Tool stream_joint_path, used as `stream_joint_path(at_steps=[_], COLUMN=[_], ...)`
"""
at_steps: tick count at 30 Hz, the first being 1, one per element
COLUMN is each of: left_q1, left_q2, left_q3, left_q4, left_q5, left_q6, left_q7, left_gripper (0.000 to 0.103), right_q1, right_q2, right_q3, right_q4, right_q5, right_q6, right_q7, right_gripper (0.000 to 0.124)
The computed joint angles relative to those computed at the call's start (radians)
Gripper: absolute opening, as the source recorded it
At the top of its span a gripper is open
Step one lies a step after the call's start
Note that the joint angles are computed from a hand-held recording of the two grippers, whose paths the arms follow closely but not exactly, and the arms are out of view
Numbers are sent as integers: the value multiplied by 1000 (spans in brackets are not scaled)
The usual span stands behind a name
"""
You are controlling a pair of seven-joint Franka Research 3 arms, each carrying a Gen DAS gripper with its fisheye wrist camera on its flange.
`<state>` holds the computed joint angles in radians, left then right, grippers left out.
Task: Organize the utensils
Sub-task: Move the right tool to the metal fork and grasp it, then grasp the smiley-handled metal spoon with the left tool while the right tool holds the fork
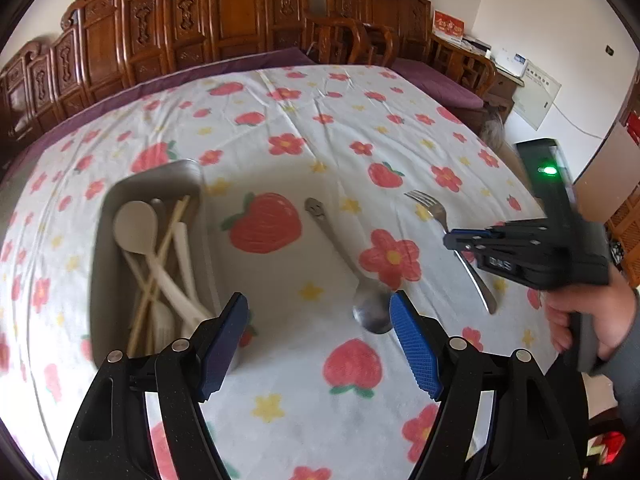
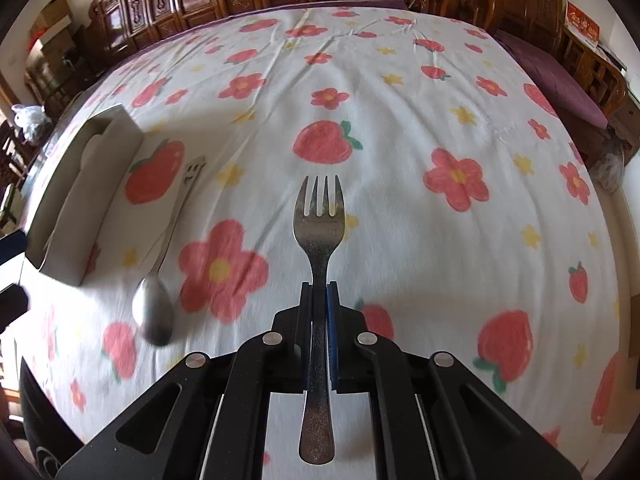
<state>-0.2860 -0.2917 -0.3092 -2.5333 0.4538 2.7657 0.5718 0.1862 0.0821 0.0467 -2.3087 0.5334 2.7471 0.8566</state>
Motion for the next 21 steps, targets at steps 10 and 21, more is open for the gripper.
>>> stream_joint_path(at_steps=[10, 21], left_q1=[10, -23], left_q2=[197, 330], left_q3=[0, 44], left_q4=[121, 216], left_q5=[90, 38], left_q6=[-1, -13], left_q7=[-75, -65], left_gripper=[60, 38], right_q1=[-11, -24], right_q2=[-89, -88], right_q3=[-24, -40], right_q4=[-70, -77], right_q5=[133, 187], right_q6=[-43, -80], right_q7=[-152, -202], right_gripper=[8, 8])
